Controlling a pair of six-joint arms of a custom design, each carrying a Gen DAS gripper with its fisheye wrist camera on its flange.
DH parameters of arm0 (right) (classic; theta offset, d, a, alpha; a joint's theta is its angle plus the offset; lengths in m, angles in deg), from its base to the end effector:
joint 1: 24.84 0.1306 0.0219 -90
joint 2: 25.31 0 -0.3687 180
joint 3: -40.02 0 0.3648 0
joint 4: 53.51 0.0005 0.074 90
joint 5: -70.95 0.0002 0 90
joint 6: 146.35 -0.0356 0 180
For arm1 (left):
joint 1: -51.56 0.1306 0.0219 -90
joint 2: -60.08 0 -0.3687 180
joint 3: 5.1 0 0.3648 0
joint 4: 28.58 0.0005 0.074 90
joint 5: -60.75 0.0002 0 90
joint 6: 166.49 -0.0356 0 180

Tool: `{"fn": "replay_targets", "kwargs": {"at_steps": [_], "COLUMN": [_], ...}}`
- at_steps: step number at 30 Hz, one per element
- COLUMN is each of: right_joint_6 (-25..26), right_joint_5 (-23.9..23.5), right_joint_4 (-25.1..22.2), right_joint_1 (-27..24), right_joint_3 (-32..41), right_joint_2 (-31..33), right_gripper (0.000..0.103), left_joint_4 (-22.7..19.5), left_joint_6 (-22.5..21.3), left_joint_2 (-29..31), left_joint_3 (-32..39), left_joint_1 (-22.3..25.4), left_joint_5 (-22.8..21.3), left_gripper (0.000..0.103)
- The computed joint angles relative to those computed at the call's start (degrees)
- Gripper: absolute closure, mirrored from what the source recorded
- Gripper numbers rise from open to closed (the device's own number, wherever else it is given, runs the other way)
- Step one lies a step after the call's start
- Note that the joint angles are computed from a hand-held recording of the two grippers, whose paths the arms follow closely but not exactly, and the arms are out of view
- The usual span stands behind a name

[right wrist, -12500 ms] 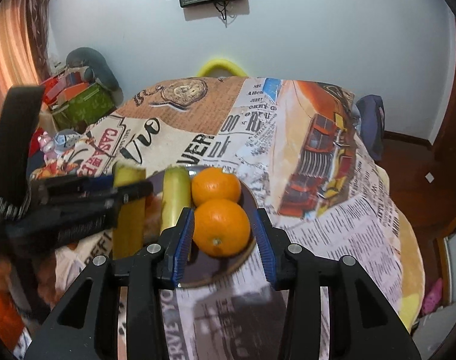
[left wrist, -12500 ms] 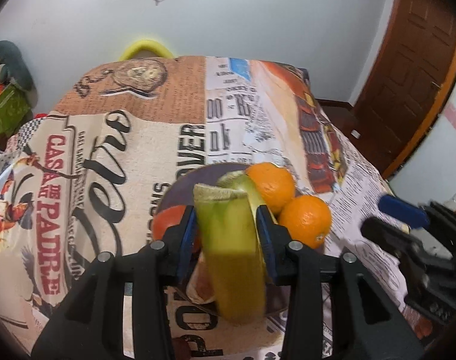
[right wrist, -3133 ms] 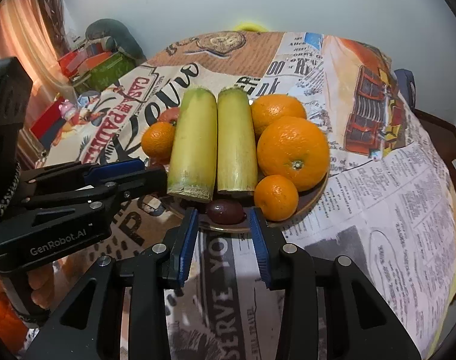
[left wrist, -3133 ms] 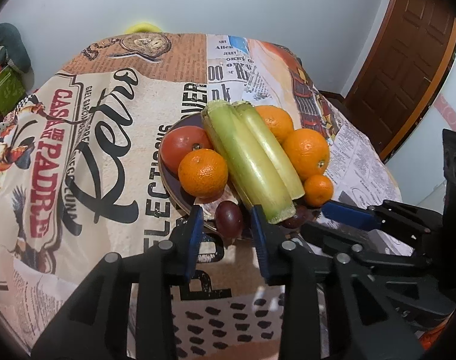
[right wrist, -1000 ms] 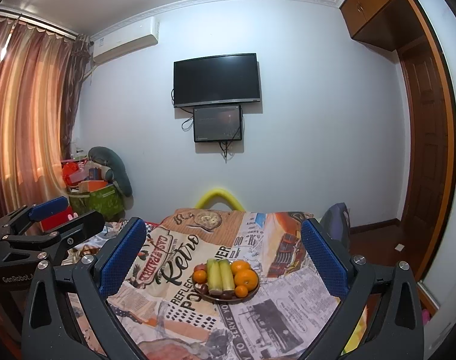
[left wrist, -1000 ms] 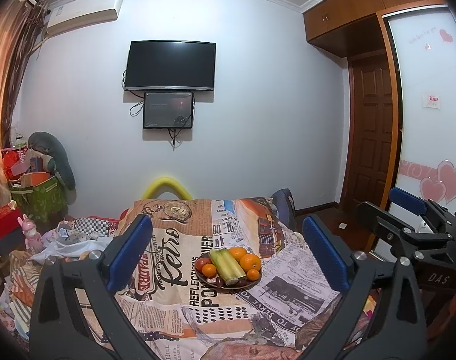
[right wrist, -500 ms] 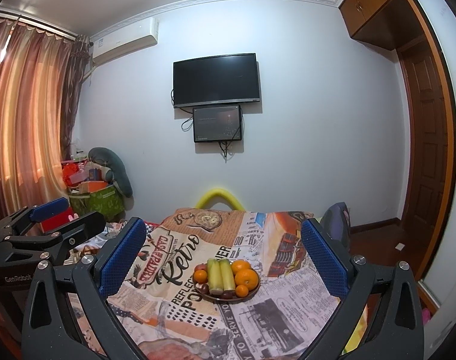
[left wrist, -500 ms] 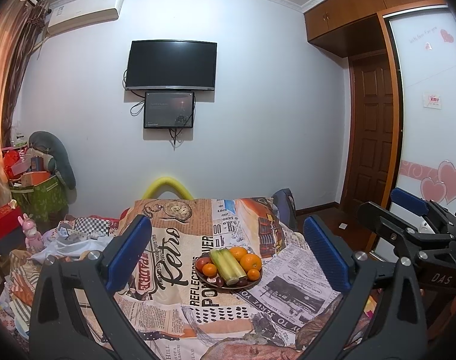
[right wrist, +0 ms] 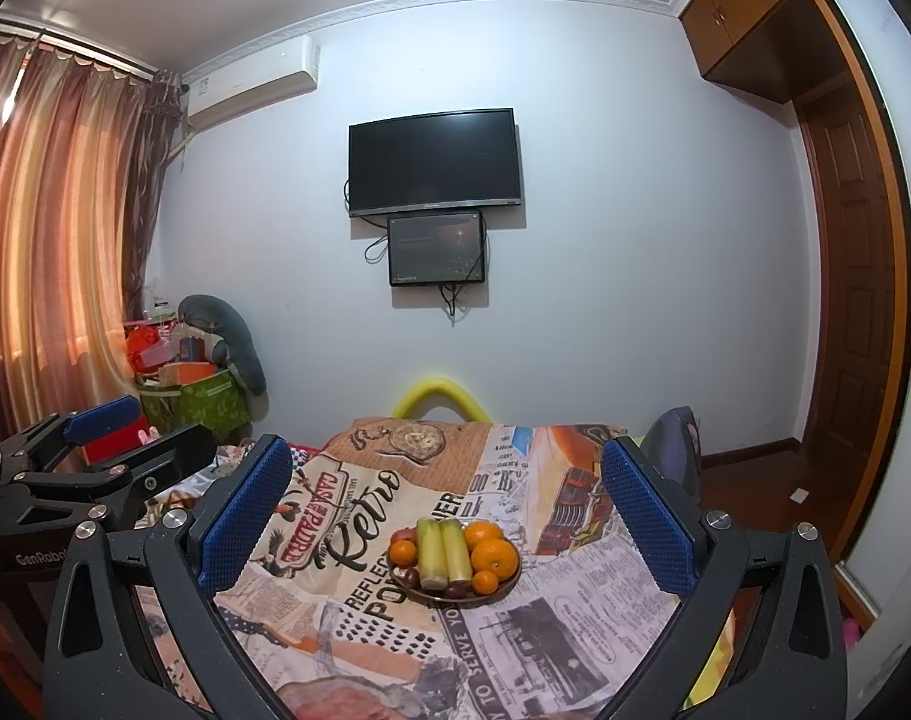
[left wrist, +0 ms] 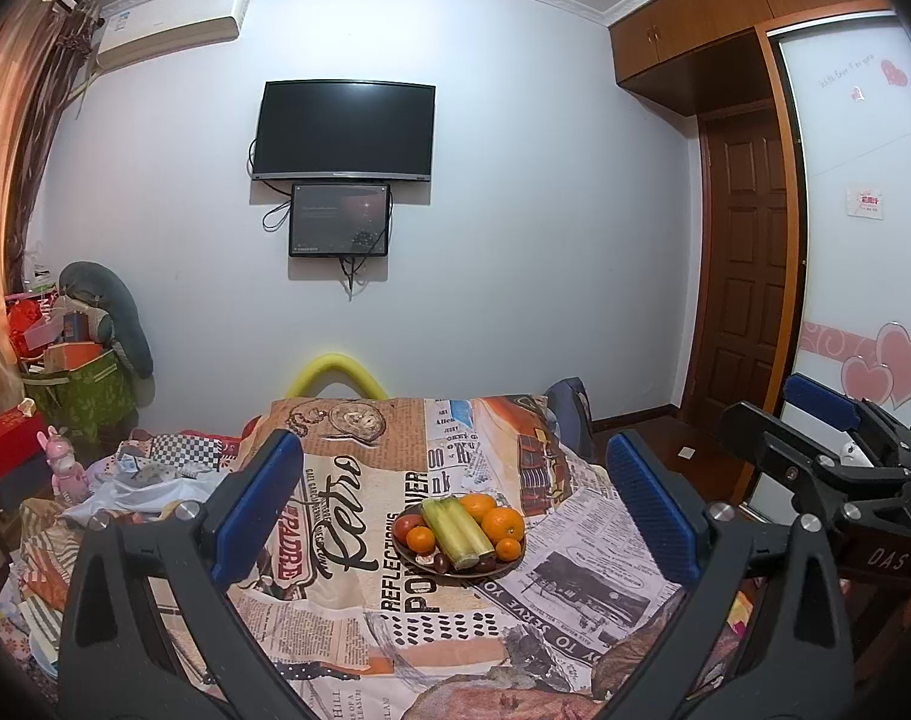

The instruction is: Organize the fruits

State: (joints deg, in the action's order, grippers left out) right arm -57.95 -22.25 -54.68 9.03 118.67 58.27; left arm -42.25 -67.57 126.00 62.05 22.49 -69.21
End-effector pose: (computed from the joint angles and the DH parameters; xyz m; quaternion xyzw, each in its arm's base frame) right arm 0.3753 0.2537 0.4538 -0.2245 0.7090 0.2233 0.6301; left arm 0.3037 -0.1432 0.4530 -0.0825 0.7588 0.0603 0.6433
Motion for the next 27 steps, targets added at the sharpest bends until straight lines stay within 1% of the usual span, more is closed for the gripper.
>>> {"fn": "replay_targets", "kwargs": {"at_steps": [27], "right_joint_6": [-0.1], "right_joint_5": [0.2], "right_joint_4": [-0.7], "right_joint_1": [0.2], "right_joint_3": [0.3], "right_joint_2": [-0.1], "right_gripper": [0.000], "left_joint_4": [-1.4], "left_joint_6": [0.4], "left_joint_2": [-0.6], "left_joint_3": [0.3], "left_joint_1": [0.0], "left_joint_5": [1.4], "left_gripper": [0.000]}}
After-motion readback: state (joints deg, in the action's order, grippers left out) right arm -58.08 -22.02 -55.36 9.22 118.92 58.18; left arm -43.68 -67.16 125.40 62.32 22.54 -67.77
